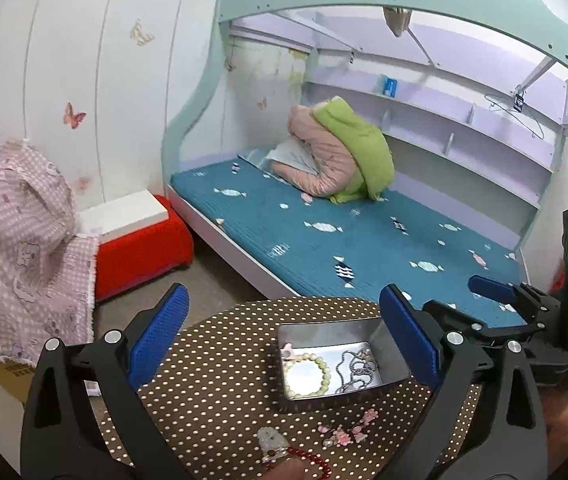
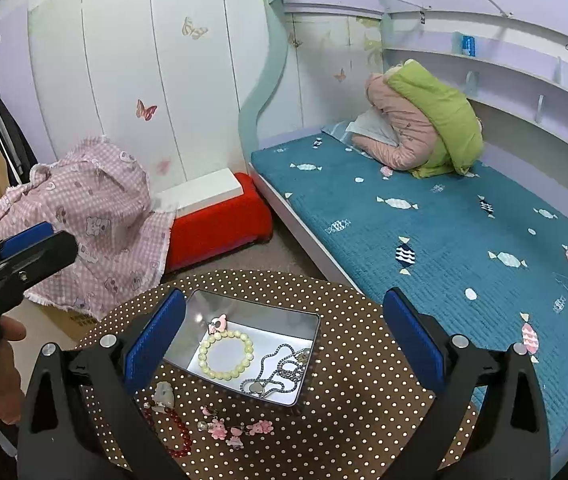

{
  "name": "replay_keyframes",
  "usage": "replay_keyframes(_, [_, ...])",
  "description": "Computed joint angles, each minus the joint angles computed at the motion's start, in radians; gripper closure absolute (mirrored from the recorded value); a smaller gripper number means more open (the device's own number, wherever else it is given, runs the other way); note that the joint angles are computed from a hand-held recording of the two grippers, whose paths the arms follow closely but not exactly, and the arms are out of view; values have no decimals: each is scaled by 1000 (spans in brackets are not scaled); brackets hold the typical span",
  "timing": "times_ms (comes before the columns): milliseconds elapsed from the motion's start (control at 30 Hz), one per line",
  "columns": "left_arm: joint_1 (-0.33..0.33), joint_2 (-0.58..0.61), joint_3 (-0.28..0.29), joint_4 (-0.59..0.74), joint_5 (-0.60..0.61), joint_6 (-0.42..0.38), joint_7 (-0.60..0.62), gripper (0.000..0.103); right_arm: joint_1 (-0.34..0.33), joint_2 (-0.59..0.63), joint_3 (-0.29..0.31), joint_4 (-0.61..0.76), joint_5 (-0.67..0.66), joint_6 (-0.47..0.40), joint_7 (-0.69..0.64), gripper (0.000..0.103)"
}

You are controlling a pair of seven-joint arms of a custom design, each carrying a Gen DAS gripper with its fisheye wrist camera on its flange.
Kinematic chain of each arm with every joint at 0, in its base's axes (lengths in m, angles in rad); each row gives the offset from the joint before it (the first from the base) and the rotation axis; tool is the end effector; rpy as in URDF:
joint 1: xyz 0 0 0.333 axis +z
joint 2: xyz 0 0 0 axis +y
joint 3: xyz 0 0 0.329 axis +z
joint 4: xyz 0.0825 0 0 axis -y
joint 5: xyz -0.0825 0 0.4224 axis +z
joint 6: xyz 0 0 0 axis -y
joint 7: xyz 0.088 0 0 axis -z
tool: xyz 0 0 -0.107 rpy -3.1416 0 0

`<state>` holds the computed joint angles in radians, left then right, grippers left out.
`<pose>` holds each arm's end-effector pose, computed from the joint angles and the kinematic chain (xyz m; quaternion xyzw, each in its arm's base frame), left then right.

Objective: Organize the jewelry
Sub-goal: 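Open and withdraw both tools from the metal box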

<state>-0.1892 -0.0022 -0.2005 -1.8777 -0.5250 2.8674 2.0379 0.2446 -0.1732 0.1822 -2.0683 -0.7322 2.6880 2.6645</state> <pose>0.6072 -0.2193 0.6221 -0.4713 0.7308 -0.4446 0.2147 0.5231 0.2687 0.5922 -0.5915 0.6664 -0.2914 0.3480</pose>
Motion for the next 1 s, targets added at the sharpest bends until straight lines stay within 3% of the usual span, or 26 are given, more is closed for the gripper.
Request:
replay_keyframes(567, [-47,-177,73,-228,52,118,-33,5,-52,-156,89,-84,-118,-11,162,8])
replay_keyframes(1000, [-116,-250,135,-381,88,163,-34,5,-57,-241,133,-187,-88,-69,202,8])
